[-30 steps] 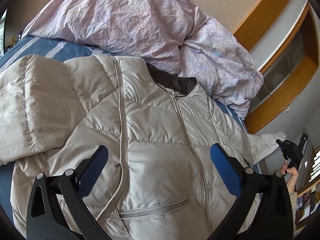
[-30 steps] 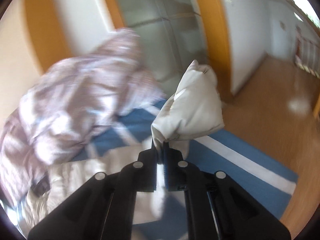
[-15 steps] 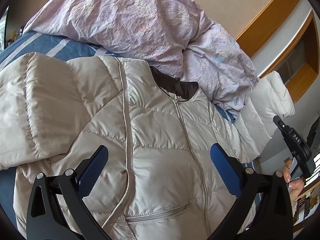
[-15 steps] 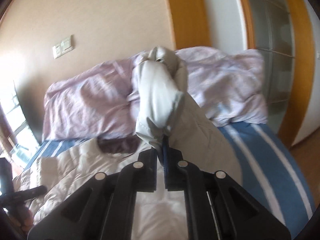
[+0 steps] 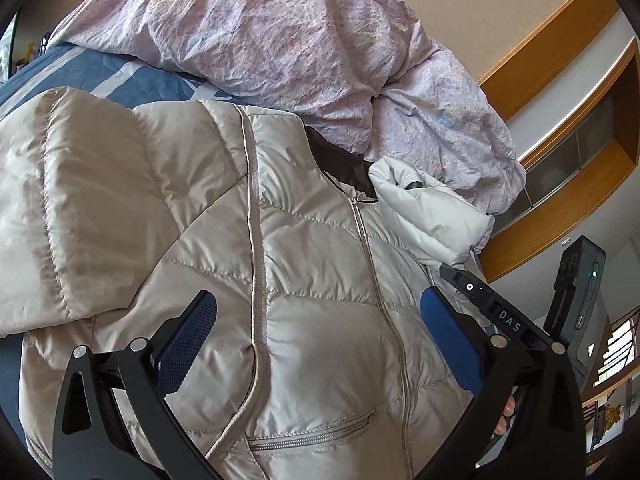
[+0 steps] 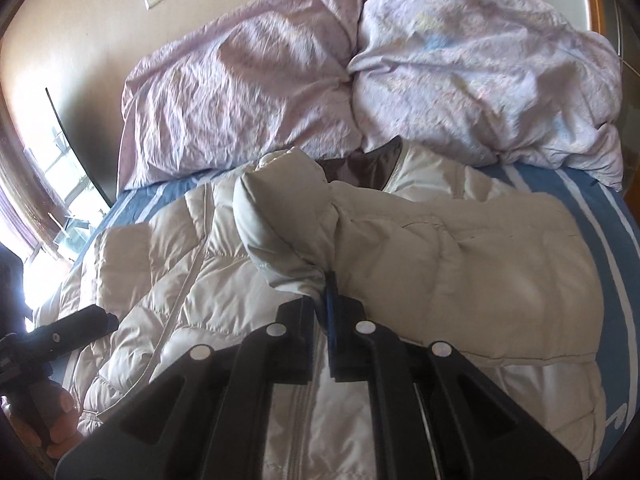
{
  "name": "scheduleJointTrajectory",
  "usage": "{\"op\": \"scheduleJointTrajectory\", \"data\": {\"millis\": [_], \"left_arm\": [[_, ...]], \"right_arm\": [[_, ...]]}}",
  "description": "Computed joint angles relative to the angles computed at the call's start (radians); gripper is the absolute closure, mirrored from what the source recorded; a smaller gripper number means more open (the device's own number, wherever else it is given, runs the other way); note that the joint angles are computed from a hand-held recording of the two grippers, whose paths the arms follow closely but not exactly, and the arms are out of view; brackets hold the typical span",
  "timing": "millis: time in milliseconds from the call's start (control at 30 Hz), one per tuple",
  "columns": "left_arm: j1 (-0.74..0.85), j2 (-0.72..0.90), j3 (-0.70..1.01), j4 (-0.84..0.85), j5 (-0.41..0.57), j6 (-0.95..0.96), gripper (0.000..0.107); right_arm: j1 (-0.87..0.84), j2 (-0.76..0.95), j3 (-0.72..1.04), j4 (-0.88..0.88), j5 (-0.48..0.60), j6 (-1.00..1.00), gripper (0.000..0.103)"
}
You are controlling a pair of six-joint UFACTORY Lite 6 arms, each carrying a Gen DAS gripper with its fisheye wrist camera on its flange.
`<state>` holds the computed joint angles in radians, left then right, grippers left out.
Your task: Fold large clothes
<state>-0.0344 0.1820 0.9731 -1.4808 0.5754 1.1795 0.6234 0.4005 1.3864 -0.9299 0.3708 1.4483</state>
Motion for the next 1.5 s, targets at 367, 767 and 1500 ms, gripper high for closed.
{"op": "scheduleJointTrajectory", "data": {"millis": [367,767,1500], "left_arm": [[0.007,-0.008,0.000,-0.001,-0.003,0.004,0.005],[0.056,-0.062,-0.043,0.009,0.027,0.020,0.005],[0.726,-0.445,-0.426,0.075,0.176,0.265,0.005]], "right_arm": [[0.039,0.204,0.197,0.202,0.047,-0.206,0.097],[0.071,0.267,0.269,0.414,0.111,-0.493,0.036],[0.000,0.447,0.412,0.194,0.298,-0.221,0.053]]}}
